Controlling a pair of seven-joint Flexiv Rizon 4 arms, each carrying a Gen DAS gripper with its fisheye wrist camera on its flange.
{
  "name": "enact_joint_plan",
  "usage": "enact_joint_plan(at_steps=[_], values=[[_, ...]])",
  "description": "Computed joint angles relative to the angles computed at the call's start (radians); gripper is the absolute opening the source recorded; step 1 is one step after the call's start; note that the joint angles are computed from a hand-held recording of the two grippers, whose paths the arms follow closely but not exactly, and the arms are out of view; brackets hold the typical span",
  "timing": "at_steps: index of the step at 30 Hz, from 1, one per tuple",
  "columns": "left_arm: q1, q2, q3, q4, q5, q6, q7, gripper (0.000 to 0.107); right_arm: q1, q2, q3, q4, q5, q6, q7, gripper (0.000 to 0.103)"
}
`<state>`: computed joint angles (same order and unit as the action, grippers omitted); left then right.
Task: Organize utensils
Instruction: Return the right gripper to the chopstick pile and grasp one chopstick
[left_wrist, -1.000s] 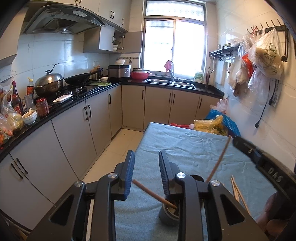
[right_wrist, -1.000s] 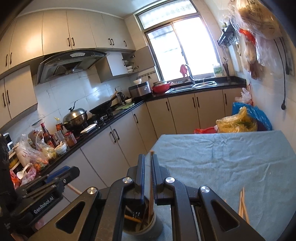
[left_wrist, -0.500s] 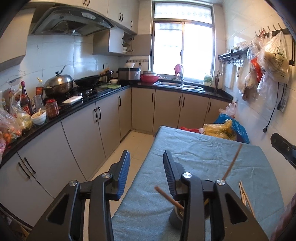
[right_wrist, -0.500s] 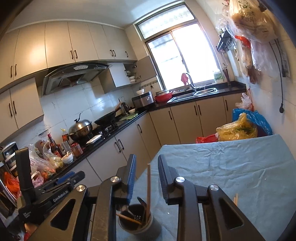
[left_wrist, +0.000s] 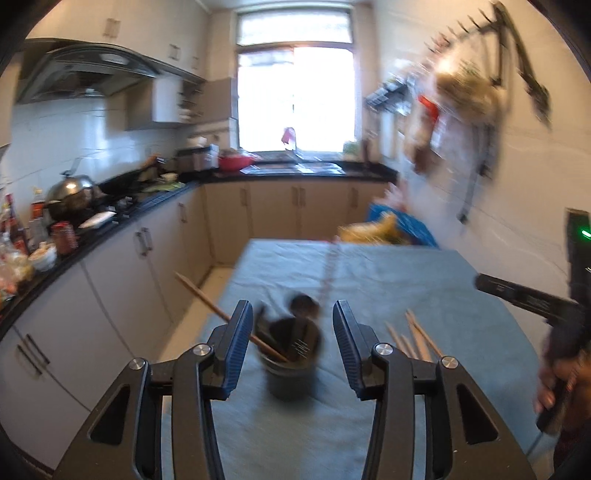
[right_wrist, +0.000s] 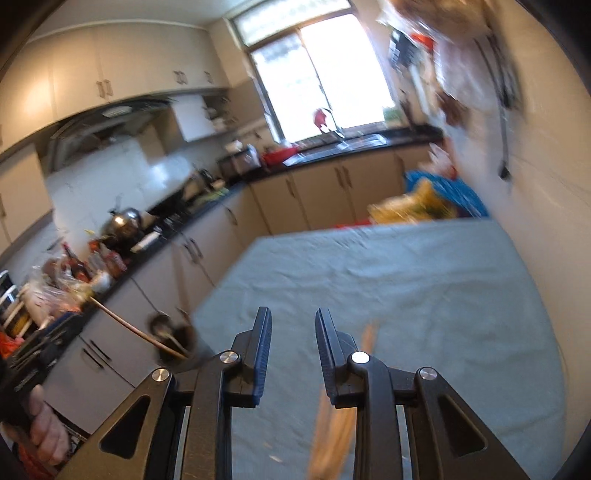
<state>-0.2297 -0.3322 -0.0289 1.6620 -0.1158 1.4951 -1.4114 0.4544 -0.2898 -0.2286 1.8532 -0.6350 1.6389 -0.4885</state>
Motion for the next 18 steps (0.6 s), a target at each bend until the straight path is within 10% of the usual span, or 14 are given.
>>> enact_joint_plan(at_steps=[7,18], values=[[-0.053,-0.056,-0.024,-0.012,0.022,-0.162,0.036,0.044,-0.224,-0.025,0.268,0.014,0.239,-0.113,-0.18,0.027],[-0.1,-0.175,-0.019,-0.149,0.081,-0.505,0.01,0.044,-0.3,-0.097,0.398,-0.065,0.454,-0.205,-0.387,0.027]])
